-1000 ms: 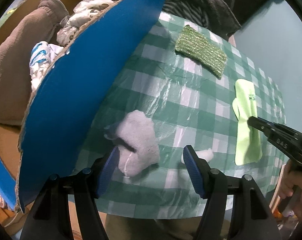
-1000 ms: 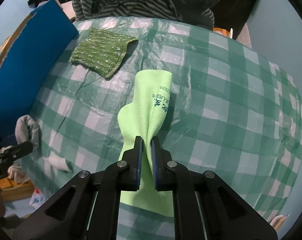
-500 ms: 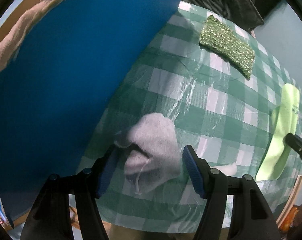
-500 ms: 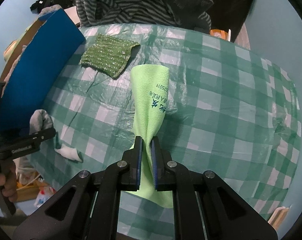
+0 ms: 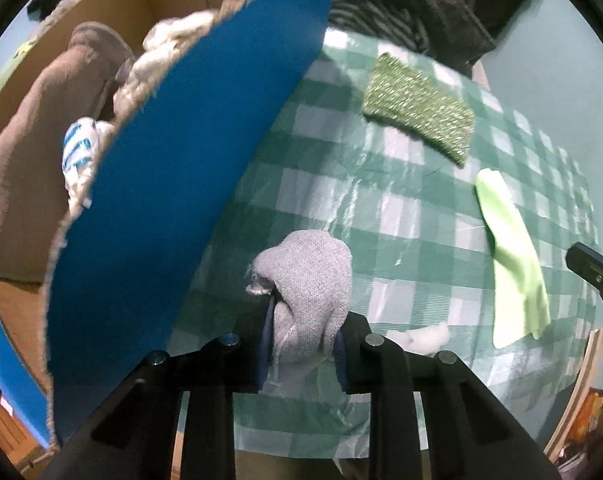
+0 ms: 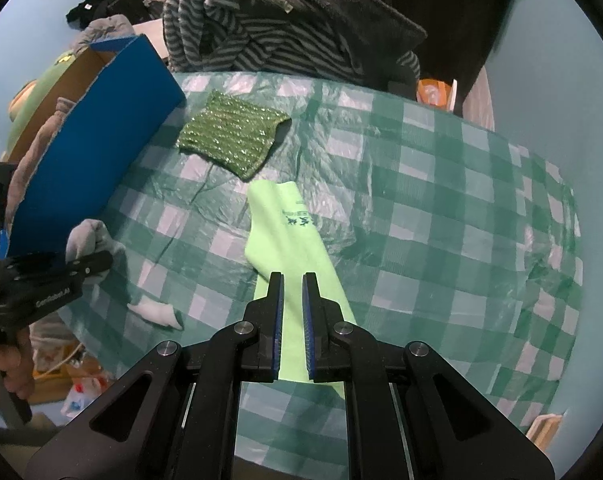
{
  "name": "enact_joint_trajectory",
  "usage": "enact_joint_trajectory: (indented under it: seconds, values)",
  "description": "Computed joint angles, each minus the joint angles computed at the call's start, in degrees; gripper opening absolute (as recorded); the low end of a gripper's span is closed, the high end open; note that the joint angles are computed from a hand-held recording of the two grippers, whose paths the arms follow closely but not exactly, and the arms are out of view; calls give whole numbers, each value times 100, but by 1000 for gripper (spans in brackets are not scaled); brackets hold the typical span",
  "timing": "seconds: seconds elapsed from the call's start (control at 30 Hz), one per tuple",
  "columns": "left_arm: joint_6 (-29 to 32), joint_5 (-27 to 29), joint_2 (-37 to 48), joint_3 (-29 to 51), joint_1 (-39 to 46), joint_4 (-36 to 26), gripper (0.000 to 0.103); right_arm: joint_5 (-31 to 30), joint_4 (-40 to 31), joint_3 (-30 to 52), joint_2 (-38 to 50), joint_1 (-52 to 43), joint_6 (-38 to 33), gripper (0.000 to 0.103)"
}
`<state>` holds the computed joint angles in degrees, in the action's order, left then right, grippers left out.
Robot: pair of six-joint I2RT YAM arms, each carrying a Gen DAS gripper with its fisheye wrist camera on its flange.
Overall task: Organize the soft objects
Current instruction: 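Lift the grey sock and lime-green cloth and carry both over the box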
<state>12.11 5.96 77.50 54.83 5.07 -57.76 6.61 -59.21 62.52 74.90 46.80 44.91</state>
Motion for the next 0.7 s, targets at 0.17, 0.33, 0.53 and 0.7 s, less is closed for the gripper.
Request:
enact_joint_trajectory:
  seconds: [0.17,0.33,0.53,0.7]
  values:
    - [371,237,-192,199,205,-302,25,88,-155,204,-17,62,93,8]
    - [435,407,-504,225,152,-496,25,-144,-80,121,-43,-101,127,12]
    - [607,578,-626,338,368,-635,25,-283,89,-139,-15,-270,88,62]
    - [604,599,-609,355,402,-576,25,-420,162,-232,343,-437,-214,64]
